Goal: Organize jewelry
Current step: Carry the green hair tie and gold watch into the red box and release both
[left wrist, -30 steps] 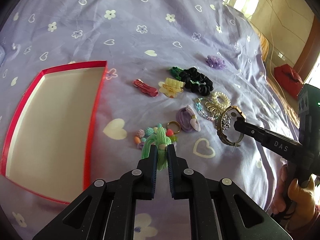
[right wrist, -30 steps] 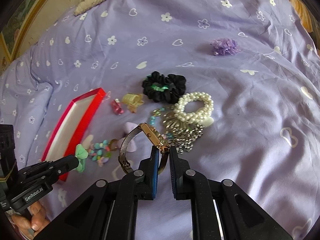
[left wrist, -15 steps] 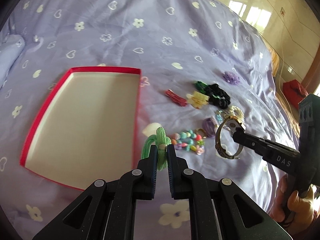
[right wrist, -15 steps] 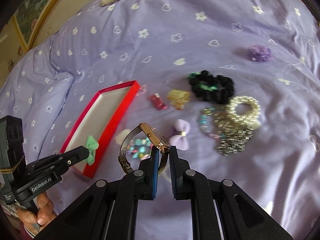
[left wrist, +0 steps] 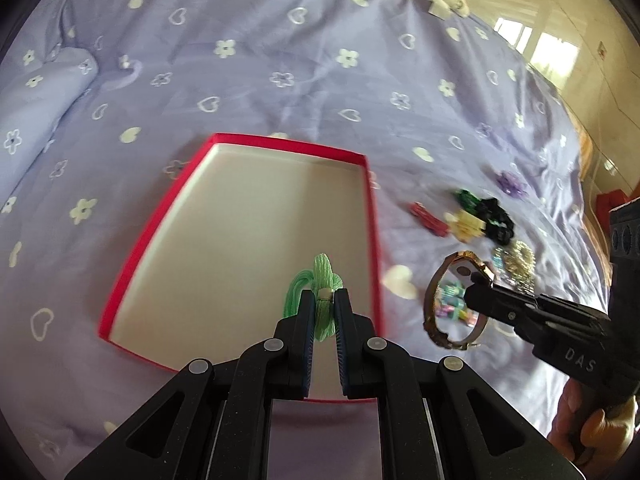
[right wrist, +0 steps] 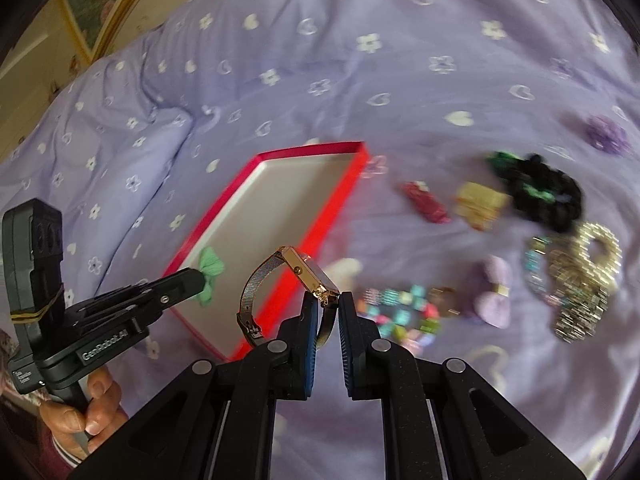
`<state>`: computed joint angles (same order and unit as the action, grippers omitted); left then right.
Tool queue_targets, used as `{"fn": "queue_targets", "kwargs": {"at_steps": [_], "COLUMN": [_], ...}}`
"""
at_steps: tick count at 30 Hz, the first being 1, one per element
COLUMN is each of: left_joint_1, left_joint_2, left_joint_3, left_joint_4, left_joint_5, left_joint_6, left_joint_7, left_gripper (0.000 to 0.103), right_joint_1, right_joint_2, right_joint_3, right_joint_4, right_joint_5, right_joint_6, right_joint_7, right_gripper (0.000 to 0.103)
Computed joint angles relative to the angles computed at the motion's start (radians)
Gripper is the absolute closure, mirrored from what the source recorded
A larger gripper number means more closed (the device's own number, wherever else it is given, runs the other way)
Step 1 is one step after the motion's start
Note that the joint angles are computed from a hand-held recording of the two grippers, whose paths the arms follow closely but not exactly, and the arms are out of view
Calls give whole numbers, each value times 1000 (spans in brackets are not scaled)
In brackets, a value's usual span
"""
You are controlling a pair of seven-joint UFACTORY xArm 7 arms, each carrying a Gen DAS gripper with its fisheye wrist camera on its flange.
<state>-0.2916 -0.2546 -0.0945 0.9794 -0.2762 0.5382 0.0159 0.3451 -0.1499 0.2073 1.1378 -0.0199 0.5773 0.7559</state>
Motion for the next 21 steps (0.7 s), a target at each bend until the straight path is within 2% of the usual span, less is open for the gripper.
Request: {"fn": "queue_targets", "kwargs": {"at_steps": [10, 21], "left_joint_1": [67, 100], "left_joint_2": [75, 221], "left_joint_3": [9, 5], "left_joint_4": [60, 174], "left_joint_5": [89, 136], "left_joint_6": [29, 92], "left_joint_7": [-72, -102], "left_gripper": [94, 94], "right_joint_1": [54, 89], "right_joint_2": [271, 489], "right_joint_3": [-1, -9], "right_joint_4": [268, 518], "right_joint_5": [71, 124], "right_joint_6": [20, 203], "right_joint_7": [-145, -281], "right_gripper": [93, 93]}}
